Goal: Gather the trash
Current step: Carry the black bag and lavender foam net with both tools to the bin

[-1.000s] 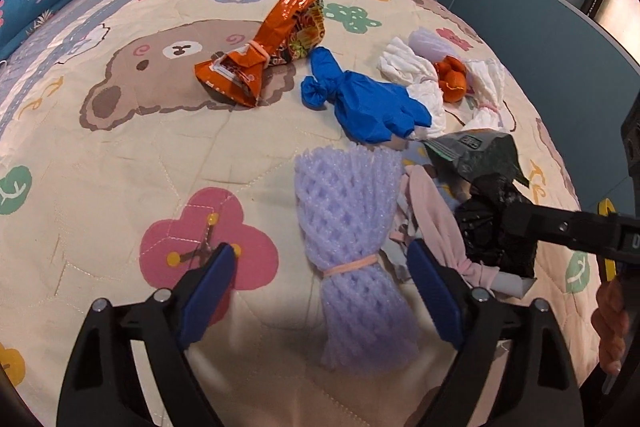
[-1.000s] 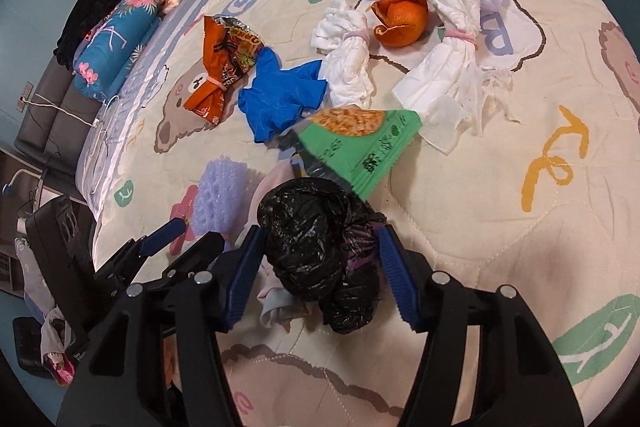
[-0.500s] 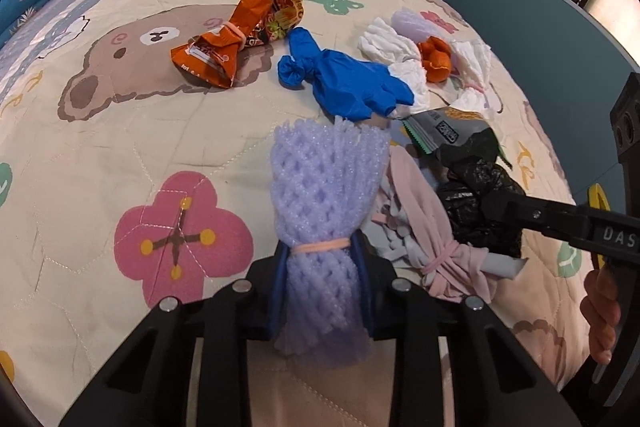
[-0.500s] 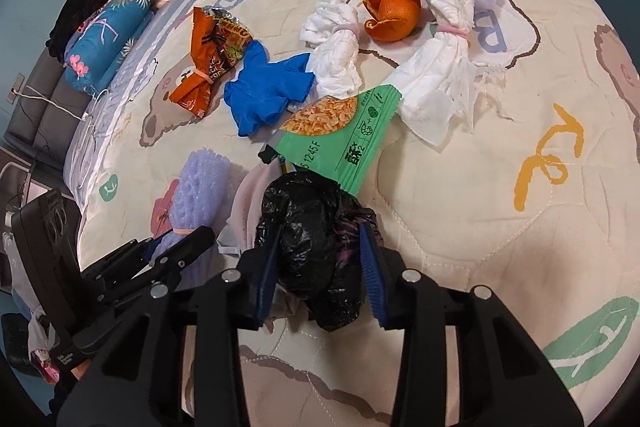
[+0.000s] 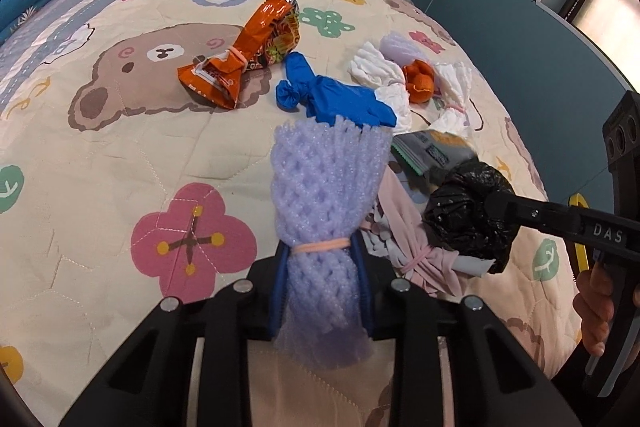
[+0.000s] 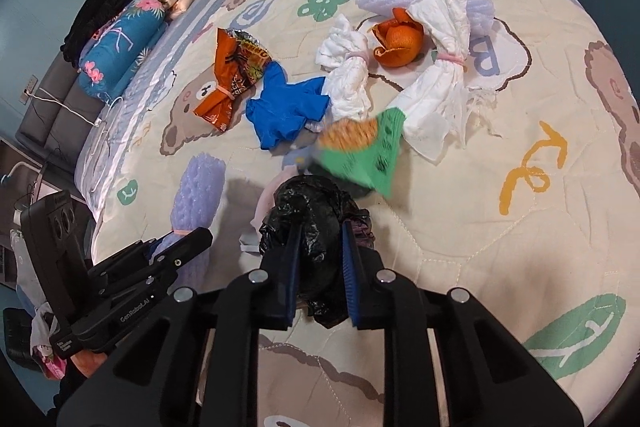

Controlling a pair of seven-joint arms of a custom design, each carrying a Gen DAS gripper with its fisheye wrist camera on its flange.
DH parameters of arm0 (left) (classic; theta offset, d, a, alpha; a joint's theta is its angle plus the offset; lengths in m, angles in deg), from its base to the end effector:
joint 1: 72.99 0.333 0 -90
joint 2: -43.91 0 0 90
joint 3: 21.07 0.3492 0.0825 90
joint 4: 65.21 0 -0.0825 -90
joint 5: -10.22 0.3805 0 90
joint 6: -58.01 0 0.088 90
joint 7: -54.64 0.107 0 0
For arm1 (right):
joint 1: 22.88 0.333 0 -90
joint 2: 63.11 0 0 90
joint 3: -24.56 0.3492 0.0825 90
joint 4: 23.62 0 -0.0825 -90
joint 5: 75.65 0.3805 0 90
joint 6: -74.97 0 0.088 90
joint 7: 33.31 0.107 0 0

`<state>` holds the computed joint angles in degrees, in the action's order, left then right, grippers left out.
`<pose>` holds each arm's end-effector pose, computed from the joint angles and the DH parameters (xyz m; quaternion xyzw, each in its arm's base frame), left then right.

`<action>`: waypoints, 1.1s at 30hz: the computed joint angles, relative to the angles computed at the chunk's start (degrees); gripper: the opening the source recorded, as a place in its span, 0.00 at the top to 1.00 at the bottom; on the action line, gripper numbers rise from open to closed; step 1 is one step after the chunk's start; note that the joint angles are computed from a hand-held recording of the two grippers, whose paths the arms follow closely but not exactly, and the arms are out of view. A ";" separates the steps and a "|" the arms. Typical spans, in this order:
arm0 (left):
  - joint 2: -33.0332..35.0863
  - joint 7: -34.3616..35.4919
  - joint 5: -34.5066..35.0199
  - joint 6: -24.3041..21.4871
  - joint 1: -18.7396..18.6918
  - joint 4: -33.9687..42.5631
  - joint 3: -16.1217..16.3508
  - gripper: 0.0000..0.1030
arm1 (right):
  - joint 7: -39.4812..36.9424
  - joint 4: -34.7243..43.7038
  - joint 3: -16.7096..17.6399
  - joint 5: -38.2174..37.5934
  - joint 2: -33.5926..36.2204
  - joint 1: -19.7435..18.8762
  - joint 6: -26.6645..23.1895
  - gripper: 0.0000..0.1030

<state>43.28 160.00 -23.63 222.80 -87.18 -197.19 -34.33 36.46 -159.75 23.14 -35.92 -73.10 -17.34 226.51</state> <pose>0.4980 -0.2233 0.4455 -0.5930 0.7411 -0.3102 0.0544 0.4984 0.0186 0.4695 -0.6318 0.7123 -0.0291 0.3042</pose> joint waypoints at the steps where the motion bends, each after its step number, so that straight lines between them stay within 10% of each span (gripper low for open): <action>1: -0.30 -0.03 0.00 0.05 0.03 -0.15 0.04 0.73 | -0.30 -0.19 -0.05 0.24 -0.39 0.05 0.22 0.83; 33: -8.22 2.77 -4.93 0.70 -1.08 -1.26 -0.22 0.73 | -5.57 -7.35 -3.68 4.09 -17.42 -3.95 -1.47 0.84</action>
